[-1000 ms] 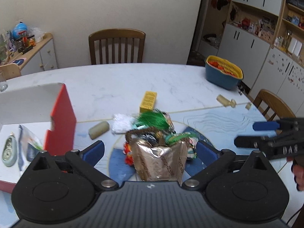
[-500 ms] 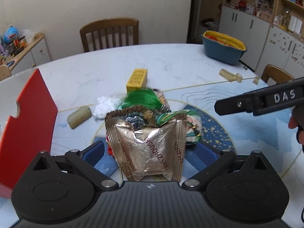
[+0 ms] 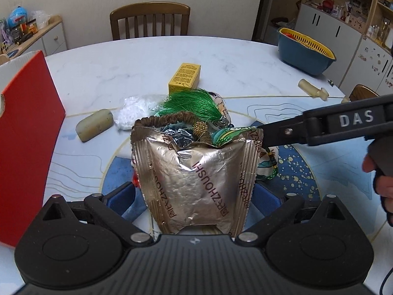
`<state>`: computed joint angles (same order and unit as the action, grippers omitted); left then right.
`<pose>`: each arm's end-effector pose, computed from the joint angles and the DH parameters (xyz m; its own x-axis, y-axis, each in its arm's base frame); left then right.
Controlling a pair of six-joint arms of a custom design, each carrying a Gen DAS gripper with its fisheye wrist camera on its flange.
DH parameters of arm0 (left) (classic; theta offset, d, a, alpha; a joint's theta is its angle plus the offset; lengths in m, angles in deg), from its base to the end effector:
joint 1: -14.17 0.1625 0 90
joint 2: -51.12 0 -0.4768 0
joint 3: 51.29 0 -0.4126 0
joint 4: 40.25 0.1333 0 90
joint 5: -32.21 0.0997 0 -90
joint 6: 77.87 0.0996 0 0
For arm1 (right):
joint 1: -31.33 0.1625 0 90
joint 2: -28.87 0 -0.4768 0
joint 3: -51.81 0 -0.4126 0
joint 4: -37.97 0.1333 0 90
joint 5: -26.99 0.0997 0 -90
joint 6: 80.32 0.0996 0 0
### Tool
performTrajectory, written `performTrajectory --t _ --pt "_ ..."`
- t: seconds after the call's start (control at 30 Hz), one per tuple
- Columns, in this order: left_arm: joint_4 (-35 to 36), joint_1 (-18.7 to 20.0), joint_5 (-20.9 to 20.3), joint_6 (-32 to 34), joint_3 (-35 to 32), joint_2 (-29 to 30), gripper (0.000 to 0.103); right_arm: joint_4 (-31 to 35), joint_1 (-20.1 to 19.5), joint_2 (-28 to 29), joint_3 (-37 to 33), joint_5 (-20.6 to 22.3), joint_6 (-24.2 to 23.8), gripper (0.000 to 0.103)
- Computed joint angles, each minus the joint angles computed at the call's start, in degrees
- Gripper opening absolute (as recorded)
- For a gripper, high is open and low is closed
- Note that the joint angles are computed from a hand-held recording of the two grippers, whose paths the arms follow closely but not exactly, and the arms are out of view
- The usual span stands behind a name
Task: Organize objects
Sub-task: 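Move left tool to gold foil bag while right tool approaches green-haired plush doll, then close left tool on gold foil bag while right tool grasps the plush doll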
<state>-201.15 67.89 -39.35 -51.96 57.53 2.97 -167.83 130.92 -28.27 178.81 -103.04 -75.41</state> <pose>-0.2430 -0.6095 0.0827 -0.4633 0.8108 -0.3576 0.8725 0.4881 -0.0237 0.1557 -0.5060 0.1943 -0.8389 0.3857 0.3841 -0.0442 0.6551 -0.7543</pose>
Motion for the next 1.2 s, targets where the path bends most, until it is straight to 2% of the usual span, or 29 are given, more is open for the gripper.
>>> performTrajectory --t 0.33,0.4,0.43,0.5,0.63,0.67,0.7,0.9,1.07,1.2 --pt "-1.2 0.2 0.3 1.1 0.2 0.1 0.091 2.6 -1.1 0.8 -1.1 3.3 2.0 0.076" --pt "-1.5 0.1 0.8 1.4 0.4 0.0 0.086 2.8 -1.3 0.6 -0.8 4.5 2.6 0.066" --pt "-1.4 0.0 1.3 1.2 0.4 0.0 0.084 2.9 -1.2 0.6 -0.8 4.5 2.9 0.065" --pt "-1.5 -0.4 2.9 1.4 0.4 0.0 0.071 2.5 -0.6 1.2 -1.0 3.4 2.6 0.063" --pt "-0.6 -0.1 3.3 1.3 -0.1 -0.2 0.065 2.1 0.1 1.4 -0.9 2.1 3.2 0.058" --pt "-0.5 -0.1 3.5 1.5 -0.1 -0.3 0.054 1.8 0.3 1.4 -0.8 1.8 3.4 0.055" --pt "0.6 0.1 3.0 1.2 -0.4 -0.6 0.050 1.4 0.6 1.3 -0.7 1.5 3.6 0.051" --pt "2.3 0.5 2.9 0.6 -0.3 -1.6 0.049 -1.5 2.6 1.8 -0.6 -0.4 2.6 0.027" --pt "4.4 0.4 2.2 0.4 -0.5 -3.3 0.049 -4.2 4.5 3.0 -1.0 -2.7 1.6 0.018" --pt "7.6 0.4 1.7 0.1 -1.6 -5.0 0.049 -6.2 6.0 3.8 -1.5 -4.7 0.8 0.016"
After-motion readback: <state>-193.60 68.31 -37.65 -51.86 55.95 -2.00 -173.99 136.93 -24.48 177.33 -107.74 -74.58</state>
